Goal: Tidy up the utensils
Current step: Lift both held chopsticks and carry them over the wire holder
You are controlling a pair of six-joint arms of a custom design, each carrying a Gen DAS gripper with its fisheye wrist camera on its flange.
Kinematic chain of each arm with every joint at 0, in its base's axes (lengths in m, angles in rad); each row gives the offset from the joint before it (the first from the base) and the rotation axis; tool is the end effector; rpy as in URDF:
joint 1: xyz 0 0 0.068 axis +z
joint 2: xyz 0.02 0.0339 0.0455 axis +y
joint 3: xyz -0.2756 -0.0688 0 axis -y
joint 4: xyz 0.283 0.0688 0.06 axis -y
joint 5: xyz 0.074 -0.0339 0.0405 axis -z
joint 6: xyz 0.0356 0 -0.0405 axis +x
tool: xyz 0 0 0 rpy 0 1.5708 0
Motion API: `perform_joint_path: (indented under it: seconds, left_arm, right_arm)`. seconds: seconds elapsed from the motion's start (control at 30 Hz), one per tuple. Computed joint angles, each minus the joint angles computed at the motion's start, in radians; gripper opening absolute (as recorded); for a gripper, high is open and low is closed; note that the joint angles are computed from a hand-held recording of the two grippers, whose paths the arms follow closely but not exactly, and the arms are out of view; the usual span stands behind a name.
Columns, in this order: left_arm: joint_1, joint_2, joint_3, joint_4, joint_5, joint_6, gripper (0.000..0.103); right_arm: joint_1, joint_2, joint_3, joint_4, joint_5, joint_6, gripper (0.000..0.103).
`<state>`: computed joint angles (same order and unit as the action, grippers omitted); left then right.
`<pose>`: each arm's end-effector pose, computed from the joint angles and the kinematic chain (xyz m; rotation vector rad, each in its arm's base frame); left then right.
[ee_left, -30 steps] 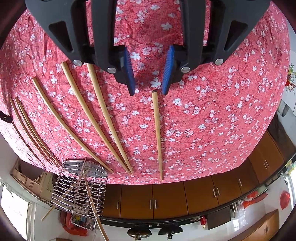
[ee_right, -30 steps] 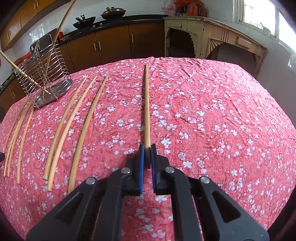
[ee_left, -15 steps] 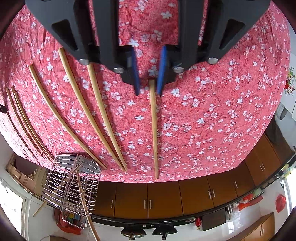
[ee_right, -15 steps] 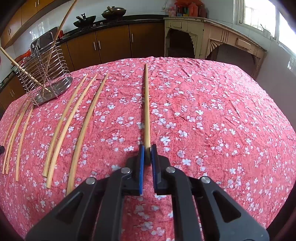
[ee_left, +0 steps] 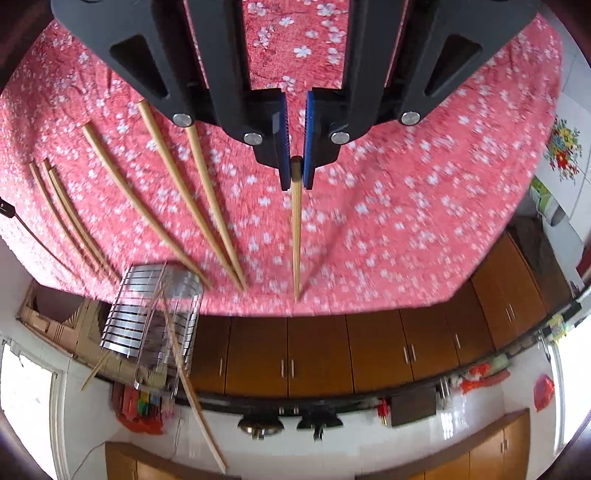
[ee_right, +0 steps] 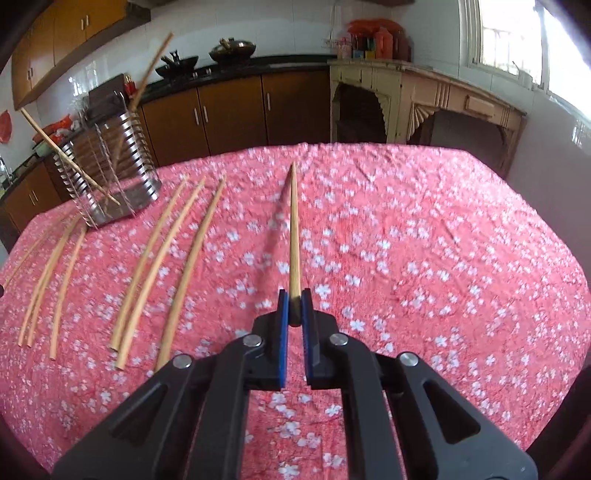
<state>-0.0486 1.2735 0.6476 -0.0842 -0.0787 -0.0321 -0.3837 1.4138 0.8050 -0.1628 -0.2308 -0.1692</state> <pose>0.2866 -0.0111 0.1885 -0.0224 2.2786 0.0474 0.3009 -0.1127 0.1973 0.1351 2.3130 -0.0087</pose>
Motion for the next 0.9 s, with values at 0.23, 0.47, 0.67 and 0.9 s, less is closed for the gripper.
perform_joint_path:
  seconds: [0.23,0.47,0.67,0.9]
  left_arm:
    - [0.012,-0.169,0.001,-0.007,0.005,-0.033,0.006]
    - [0.025,-0.168,0.065,0.008,-0.005,-0.074,0.006]
    - [0.041,-0.147,0.127,0.010,-0.010,-0.089,0.006]
    - [0.043,-0.150,0.195,-0.007,-0.011,-0.087,0.006]
  right_arm:
    - [-0.024,-0.145,0.008,0.015,-0.062,0.035,0.008]
    - [-0.025,-0.200,0.057,0.027,-0.089,0.085,0.008]
    - [-0.006,-0.180,0.129,0.037,-0.089,0.124,0.008]
    - [0.025,-0.173,0.214,0.008,-0.098,0.150,0.008]
